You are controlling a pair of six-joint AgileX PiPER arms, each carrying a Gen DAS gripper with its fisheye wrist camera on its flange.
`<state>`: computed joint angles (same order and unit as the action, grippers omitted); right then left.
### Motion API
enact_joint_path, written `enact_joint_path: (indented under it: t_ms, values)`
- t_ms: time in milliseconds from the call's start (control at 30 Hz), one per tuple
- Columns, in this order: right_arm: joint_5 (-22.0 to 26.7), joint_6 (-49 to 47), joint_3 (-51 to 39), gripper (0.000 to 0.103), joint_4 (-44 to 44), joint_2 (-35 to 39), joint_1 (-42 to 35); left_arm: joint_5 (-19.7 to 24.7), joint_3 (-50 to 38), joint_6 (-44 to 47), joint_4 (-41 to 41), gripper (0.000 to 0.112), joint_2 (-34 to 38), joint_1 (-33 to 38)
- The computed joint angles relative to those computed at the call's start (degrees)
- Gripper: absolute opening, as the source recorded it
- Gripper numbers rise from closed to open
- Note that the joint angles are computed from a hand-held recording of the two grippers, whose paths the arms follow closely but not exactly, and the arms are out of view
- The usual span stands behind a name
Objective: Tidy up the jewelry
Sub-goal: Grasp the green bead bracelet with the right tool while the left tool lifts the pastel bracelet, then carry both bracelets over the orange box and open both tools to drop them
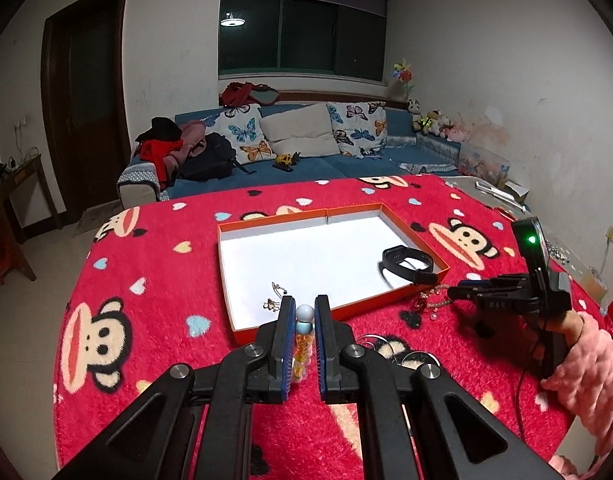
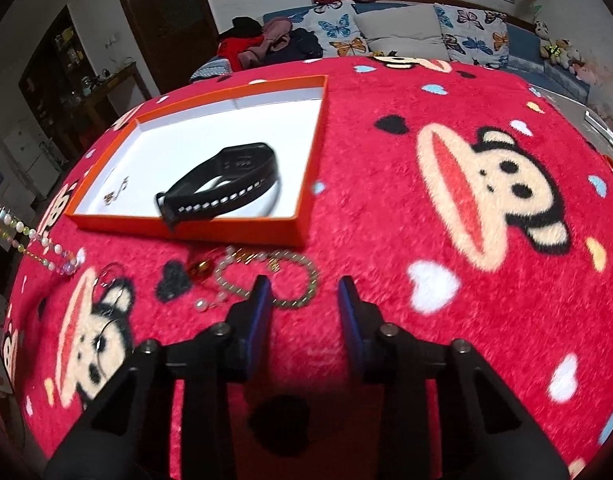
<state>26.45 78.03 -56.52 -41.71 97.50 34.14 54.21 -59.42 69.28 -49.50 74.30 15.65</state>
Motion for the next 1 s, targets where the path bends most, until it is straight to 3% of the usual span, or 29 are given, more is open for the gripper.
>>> enact_joint_path:
  t_ms: [333,667,1000]
  values:
    - [5.2,-1.2,-2.9,0.007,-2.5,2.2,1.6,-1.7,0.1,-0.7,0.6,0.009,0.4,-1.6]
    - [9.3,3.7,-2.1,0.006,-7.3,-1.2,5.6,-0.3,-1.4,-0.2,-0.6,0.009,0.4,0.2]
    - [10.2,-0.1,-6.0,0.006,-6.9,-5.5,6.7,1.4,-7.5,-2.5,-0.9,0.009,0.6,-1.6]
